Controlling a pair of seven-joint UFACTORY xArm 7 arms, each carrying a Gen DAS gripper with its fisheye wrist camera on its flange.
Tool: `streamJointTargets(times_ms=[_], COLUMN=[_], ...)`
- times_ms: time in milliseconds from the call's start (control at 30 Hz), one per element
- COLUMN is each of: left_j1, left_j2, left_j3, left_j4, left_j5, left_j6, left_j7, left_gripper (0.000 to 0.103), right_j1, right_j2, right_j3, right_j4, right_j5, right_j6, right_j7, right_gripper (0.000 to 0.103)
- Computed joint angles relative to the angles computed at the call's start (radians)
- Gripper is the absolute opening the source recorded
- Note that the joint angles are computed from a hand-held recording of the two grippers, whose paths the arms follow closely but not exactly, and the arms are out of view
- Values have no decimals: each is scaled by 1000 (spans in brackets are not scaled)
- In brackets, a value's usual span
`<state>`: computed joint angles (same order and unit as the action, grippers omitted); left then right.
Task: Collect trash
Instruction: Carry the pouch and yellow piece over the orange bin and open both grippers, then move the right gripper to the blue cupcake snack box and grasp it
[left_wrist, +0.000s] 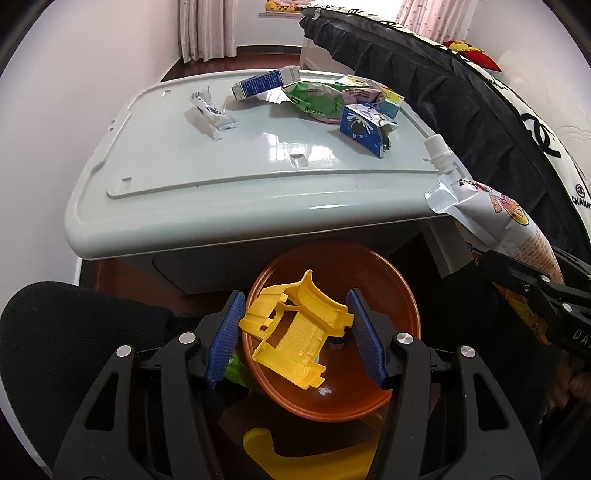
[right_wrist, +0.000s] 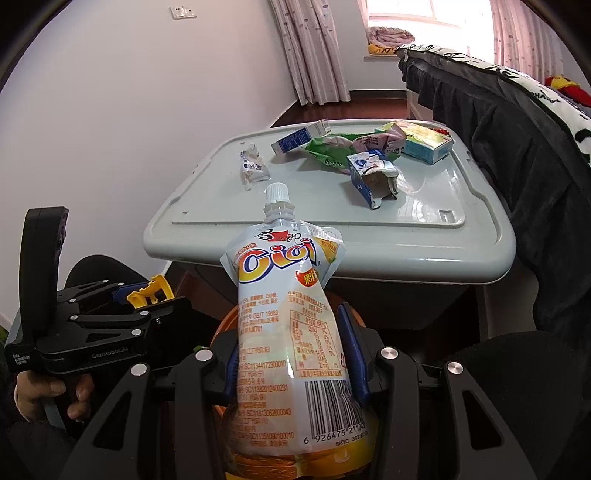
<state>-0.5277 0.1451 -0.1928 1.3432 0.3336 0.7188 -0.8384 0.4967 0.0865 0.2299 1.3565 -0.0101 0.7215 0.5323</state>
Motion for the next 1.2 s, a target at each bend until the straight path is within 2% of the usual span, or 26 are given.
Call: streamJointTargets(times_ms=[500,967,1000,1033,1067,1100,1200], left_j1=[1,-2,-2,-4,-9,-12,16], left_j2=[21,13,13,13,13,5,-14], left_j3=[4,7,7,9,14,18,8], left_j4=[15,5,3,3,6,-3,-39], left_j5=[-32,-15,-12,-1,23,43,-27], left_j6=[19,5,-1,0,12,11,-45], left_j7=[14,-5,-10,-24,-51,-83,-56], left_gripper=[56,57,61,69,89,93,93], right_j1=[-2,7,6,5,9,12,6], right_j2=[25,33,37,40,37,34,24], right_j3=[5,1,1,1,-3,-6,-14], right_j4=[13,42,47,48,45,42,32], right_j5=[55,32,35,35,10,-11,-40], right_j6=[47,75,78,78,74,69,62], right_j7=[-58,-77,-85,-91,-73,-56,-29], right_gripper=[45,50,59,74,80,83,83])
